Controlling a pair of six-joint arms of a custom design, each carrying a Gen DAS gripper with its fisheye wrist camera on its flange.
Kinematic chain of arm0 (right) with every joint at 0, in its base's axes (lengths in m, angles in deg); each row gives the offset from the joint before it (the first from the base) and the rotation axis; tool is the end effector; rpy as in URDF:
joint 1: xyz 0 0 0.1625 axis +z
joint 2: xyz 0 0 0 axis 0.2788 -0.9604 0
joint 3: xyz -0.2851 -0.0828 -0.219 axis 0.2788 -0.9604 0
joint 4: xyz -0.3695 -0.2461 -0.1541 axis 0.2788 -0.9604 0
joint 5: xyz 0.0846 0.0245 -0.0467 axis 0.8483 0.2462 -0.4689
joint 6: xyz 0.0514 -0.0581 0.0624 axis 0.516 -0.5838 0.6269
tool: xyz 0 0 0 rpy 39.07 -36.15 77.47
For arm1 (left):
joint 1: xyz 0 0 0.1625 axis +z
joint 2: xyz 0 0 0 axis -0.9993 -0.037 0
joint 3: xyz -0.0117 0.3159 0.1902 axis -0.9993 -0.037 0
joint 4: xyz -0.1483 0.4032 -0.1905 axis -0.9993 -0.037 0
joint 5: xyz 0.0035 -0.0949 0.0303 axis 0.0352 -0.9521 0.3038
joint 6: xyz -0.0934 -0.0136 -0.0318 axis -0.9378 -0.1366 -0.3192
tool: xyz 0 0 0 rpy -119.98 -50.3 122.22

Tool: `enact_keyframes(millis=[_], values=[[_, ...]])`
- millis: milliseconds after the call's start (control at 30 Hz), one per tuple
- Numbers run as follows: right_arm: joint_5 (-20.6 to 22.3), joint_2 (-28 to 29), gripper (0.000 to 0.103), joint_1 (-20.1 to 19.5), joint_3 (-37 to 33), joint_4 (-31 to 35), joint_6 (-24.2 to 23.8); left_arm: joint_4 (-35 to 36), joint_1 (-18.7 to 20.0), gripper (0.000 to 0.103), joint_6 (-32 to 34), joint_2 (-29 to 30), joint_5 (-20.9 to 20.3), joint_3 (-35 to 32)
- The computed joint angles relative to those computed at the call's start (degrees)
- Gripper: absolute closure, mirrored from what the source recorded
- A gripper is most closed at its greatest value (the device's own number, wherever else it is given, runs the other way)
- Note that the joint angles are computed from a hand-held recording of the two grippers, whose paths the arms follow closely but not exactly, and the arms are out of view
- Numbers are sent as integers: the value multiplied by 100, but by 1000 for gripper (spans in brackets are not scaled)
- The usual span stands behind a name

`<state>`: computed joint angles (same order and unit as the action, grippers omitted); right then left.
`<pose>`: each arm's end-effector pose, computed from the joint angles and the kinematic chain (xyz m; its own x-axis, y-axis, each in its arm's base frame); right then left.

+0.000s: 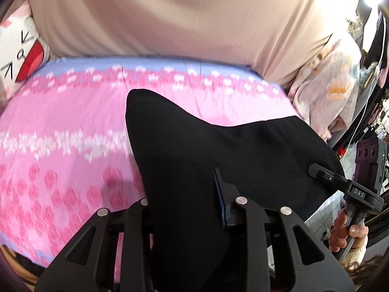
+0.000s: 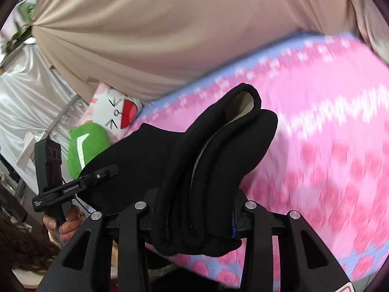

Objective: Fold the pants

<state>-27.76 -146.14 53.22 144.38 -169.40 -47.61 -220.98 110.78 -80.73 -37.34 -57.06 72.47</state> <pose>0.0013 -0.4587 0.3114 -0.8392 -0.5375 0.0834 -0.5186 0.7445 -0.4205 -0.3277 -0.3690 0.0349 -0.8468 -0.0651 -0.5279 0.3215 0.7281 -0.6054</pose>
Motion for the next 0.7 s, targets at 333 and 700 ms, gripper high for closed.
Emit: enact_keyframes(millis=[333, 700], values=[[689, 489, 66, 1138, -678, -899, -12, -1241, -124, 75, 1986, -9, 1422, -521], [1229, 2421, 66, 1770, -1974, -2541, 693, -5506, 701, 74, 6461, 1543, 1866, -2150]])
